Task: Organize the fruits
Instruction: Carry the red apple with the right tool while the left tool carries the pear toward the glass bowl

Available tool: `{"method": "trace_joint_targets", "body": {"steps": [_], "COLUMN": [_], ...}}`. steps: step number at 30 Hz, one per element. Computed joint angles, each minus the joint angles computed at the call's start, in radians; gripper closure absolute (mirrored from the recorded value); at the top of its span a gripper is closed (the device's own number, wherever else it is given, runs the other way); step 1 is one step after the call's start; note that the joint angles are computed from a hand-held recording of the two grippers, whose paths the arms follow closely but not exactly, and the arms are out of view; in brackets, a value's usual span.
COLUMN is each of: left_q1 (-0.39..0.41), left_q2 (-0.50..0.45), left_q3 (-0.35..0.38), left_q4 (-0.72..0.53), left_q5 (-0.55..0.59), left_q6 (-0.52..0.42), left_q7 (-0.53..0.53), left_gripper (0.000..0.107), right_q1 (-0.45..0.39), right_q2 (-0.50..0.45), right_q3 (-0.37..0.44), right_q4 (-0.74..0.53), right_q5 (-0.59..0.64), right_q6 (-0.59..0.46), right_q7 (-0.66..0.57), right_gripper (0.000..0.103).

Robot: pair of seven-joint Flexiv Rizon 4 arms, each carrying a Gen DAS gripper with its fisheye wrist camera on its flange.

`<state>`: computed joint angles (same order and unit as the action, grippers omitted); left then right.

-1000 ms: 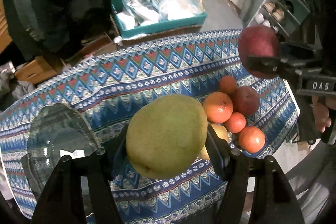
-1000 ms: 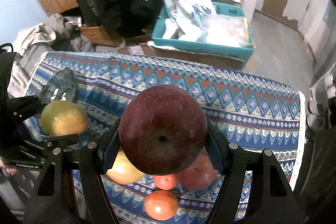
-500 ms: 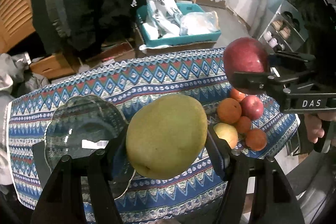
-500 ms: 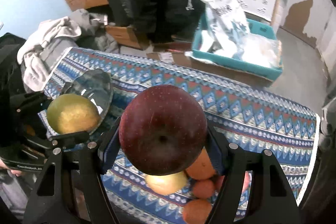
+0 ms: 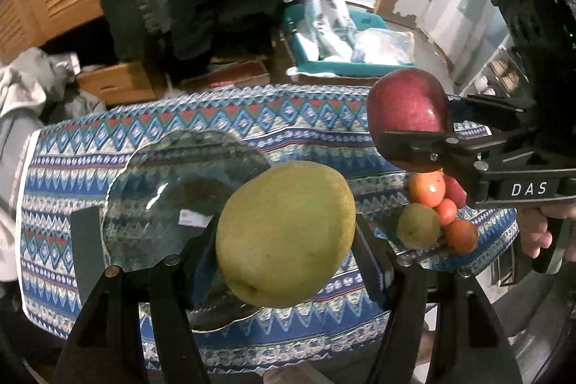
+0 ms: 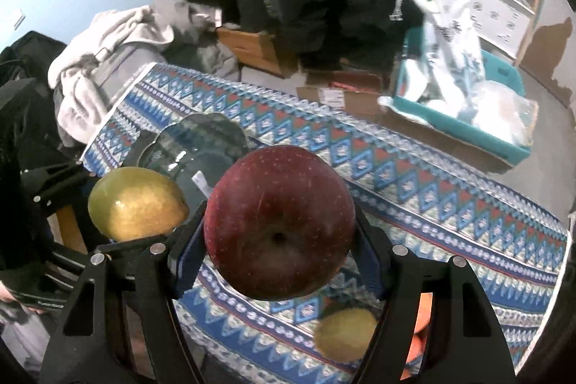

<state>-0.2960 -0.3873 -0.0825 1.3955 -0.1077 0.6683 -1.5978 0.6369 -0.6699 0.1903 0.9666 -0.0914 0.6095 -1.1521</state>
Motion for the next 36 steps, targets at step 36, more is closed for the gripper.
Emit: {"method": "trace_joint_targets", "body": {"steps": [36], "left_q1": [0.100], "left_q2": [0.003], "left_q3": [0.043], "left_q4": [0.198], "left_q5": [0.005], "left_q6": [-0.056], "left_q7": [-0.063], "left_gripper": [0.037], "right_q1": [0.158], "right_q2": [-0.555], "right_q3": [-0.032], "right_q4": [-0.894], "right_q5": [0.133], "right_q6": [-0.571], "right_q7": [-0.100], "right_gripper": [0.031]}}
